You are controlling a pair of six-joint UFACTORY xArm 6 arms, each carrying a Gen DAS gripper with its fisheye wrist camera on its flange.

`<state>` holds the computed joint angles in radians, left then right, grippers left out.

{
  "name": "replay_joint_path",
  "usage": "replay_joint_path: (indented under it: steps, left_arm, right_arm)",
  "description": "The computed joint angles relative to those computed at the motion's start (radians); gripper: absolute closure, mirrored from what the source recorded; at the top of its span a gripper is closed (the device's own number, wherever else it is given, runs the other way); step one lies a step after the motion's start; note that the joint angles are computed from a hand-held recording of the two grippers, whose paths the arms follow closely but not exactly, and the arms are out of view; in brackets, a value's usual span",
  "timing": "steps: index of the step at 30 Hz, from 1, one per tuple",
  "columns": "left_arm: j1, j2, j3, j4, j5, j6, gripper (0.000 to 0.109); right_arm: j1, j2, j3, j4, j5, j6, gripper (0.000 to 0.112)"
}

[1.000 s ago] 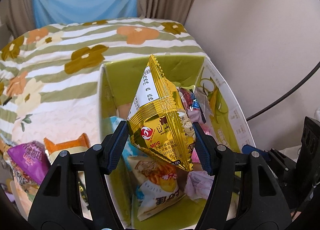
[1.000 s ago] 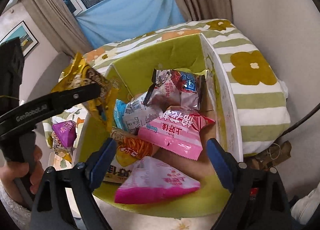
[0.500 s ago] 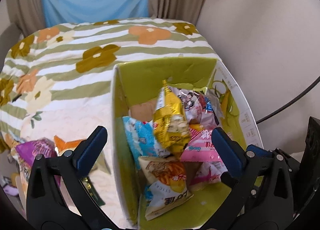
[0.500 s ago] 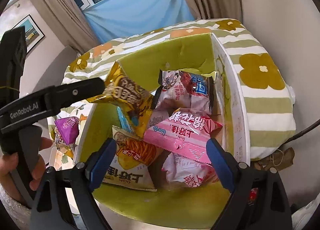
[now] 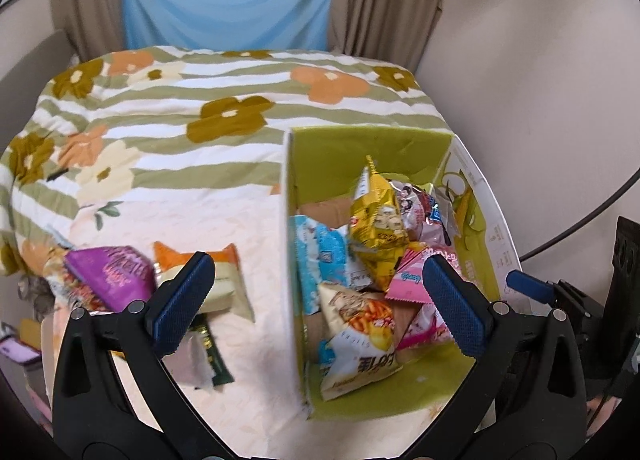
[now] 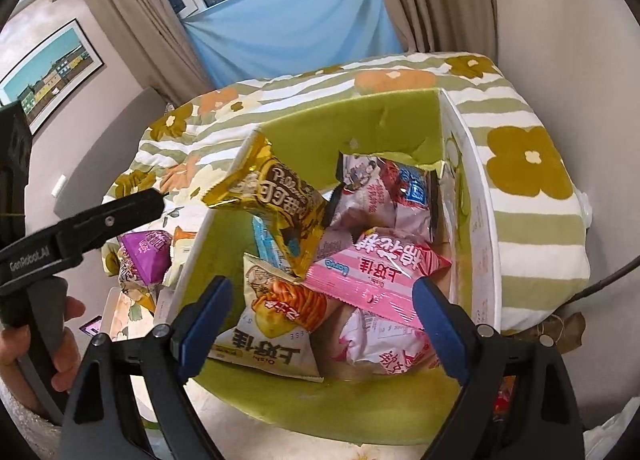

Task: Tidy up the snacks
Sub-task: 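Withdraw both tools from the box back toward the snack pile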

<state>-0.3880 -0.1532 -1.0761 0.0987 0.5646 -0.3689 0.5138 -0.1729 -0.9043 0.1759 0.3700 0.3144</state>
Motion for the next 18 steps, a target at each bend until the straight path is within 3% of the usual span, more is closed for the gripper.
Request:
replay_joint_path:
  steps: [3,8,18]
  left_arm:
    - [0.022,-0.073,0.061,0.009,-0.009,0.002,0.006]
    - [0.086,-0.179,0.134,-0.033,-0.003,0.085,0.006]
    - [0.309,-0.321,0.227,-0.221,0.052,0.379,0.006]
  right_arm:
    - [0.018,-0.001,-0.015,-0.031,-0.005,0.009,0.023]
    - [0.059,0.002,-0.051,-0.189,-0.022,0.167,0.023]
    - [0.189,0.12,-0.22,-0.445,-0.019,0.502,0.023]
